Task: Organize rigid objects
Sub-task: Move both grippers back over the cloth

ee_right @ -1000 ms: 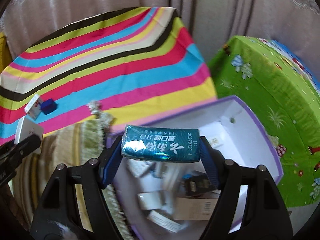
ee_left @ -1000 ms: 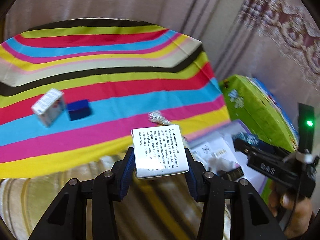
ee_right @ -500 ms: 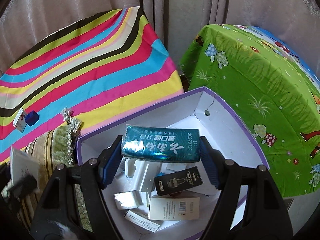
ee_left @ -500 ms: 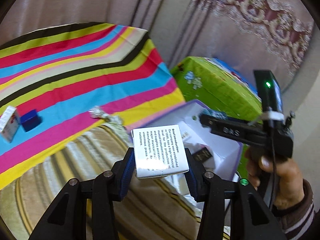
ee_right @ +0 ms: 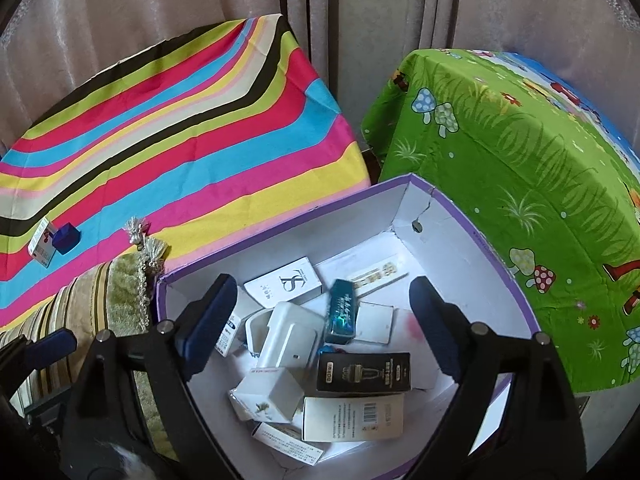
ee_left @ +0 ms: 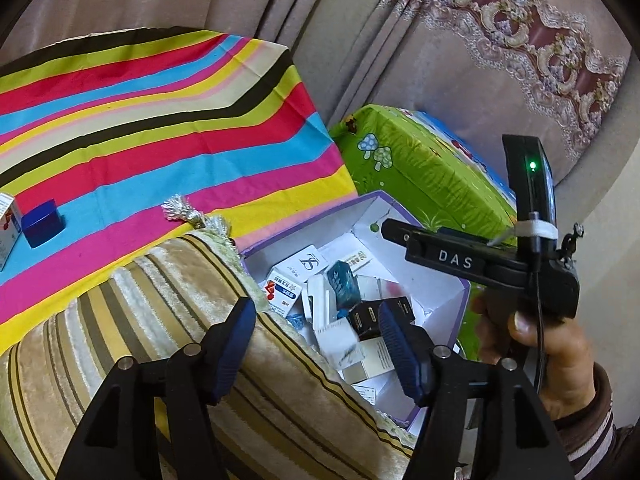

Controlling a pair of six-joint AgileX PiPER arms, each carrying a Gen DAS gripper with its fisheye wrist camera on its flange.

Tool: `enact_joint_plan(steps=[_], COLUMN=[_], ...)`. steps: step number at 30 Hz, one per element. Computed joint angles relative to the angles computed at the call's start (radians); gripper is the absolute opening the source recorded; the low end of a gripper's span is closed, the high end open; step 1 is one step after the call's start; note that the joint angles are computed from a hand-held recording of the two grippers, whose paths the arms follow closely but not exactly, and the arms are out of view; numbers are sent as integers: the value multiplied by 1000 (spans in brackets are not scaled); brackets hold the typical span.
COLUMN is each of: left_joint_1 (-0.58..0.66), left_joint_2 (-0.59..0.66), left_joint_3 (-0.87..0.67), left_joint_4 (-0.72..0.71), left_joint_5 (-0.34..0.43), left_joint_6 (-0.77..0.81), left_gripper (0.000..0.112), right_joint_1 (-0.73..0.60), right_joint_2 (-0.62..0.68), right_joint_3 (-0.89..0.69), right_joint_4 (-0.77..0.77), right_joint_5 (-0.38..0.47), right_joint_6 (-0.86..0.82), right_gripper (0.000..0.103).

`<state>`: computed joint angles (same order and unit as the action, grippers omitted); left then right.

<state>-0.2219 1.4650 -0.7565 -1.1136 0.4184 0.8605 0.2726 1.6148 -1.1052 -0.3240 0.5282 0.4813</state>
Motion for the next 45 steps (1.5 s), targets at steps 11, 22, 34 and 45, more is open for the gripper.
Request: enact_joint_plan(steps=[11, 22, 34, 45], left_joint_1=[132, 341, 606, 698], left_joint_2=[-14, 36, 374, 495], left_joint_3=[-1, -39, -376, -540], left_joint_4=[40, 213, 415, 634], left_joint_5=[-7, 21, 320, 292], left_joint_6=[-62, -277, -394, -596], left_gripper=[65, 65, 65, 62], right_joint_1=[55, 107, 230, 327], right_joint_2=[-3, 28, 157, 356], right_joint_3=[-3, -30, -205, -498], right_joint_4=[-9, 113, 187, 274], right_joint_5=[-13, -13, 27, 129], right_joint_6=[-31, -122, -179, -275], right_gripper=[90, 90, 90, 90])
